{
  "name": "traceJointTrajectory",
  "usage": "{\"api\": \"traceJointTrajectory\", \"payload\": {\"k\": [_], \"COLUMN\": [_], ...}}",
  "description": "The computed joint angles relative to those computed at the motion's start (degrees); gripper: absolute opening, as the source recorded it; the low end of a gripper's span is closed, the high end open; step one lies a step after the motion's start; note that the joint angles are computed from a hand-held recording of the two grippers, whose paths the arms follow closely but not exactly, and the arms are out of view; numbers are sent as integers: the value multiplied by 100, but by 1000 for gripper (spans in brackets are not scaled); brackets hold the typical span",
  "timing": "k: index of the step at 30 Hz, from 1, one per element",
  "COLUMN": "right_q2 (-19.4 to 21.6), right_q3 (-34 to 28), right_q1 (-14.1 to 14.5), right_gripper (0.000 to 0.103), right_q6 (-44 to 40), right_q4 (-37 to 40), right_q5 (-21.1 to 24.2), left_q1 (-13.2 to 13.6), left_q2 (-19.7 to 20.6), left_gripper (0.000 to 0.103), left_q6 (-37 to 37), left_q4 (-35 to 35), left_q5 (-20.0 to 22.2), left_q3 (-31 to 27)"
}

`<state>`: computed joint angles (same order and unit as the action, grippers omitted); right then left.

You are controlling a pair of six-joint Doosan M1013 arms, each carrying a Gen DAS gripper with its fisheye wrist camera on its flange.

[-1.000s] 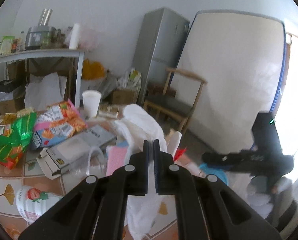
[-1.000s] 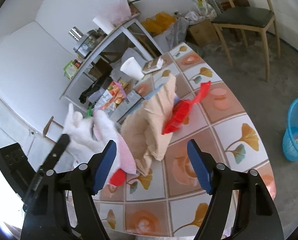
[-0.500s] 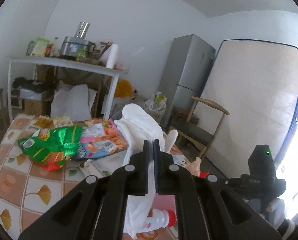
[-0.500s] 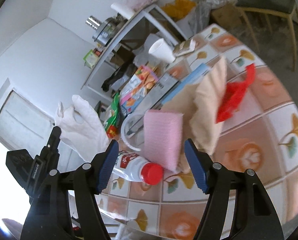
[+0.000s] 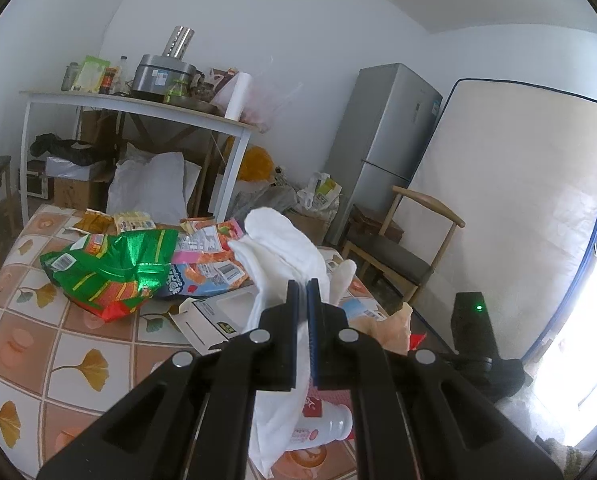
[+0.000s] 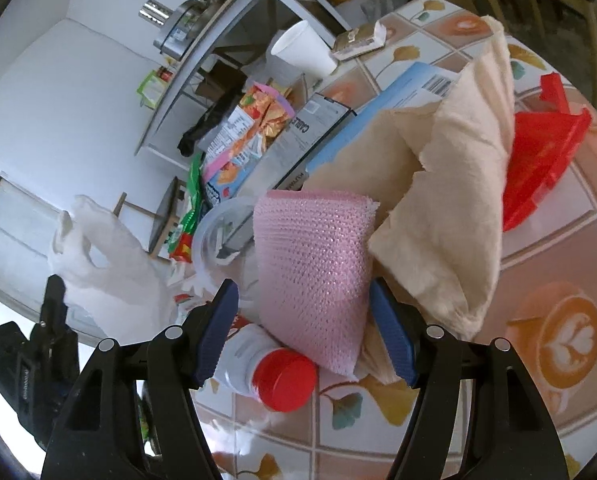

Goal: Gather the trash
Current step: 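Grasp the pink knitted cloth with the right tool while the left holds the glove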

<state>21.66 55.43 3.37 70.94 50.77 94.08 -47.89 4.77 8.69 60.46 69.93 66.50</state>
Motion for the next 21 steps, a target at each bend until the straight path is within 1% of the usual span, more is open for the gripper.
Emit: {"api": "traceJointTrajectory", "payload": {"k": [1, 3, 6, 10, 11, 13, 15, 16, 17, 18, 21], "right_q2": [-7, -12, -15, -18, -12, 0, 1, 2, -3, -1, -85], "right_q3": [15, 35, 58, 68, 65, 67, 80, 88, 100, 104, 174], "right_q1": [17, 46, 52, 36, 38, 32, 46, 62, 71, 76, 74], "right_gripper": [62, 53, 43, 42, 44, 51, 52, 51, 43, 39, 35], "right_q6": [-23, -44, -44, -58, -34, 34, 35, 19, -9, -44, -194], "right_q4": [-44, -123, -160, -203, -206, -193, -220, -236, -240, -221, -240], "right_q5": [-35, -84, -113, -101, -92, -59, -84, -107, -126, -125, -286], "left_q1": [8, 24, 31, 44, 44, 44, 38, 38, 38, 38, 36], "left_q2": [-3, -10, -14, -17, -21, -21, -19, -19, -17, -17, -9], "left_gripper": [4, 4, 4, 4, 4, 4, 4, 4, 4, 4, 4], "left_q6": [-6, -14, -15, -24, -27, -20, -30, -30, -31, -31, -33], "left_q4": [-20, -58, -80, -107, -111, -118, -107, -107, -112, -112, -112], "left_q5": [-23, -64, -91, -108, -115, -121, -111, -111, -104, -104, -79], "left_q3": [4, 14, 25, 35, 38, 39, 37, 37, 35, 35, 20]}}
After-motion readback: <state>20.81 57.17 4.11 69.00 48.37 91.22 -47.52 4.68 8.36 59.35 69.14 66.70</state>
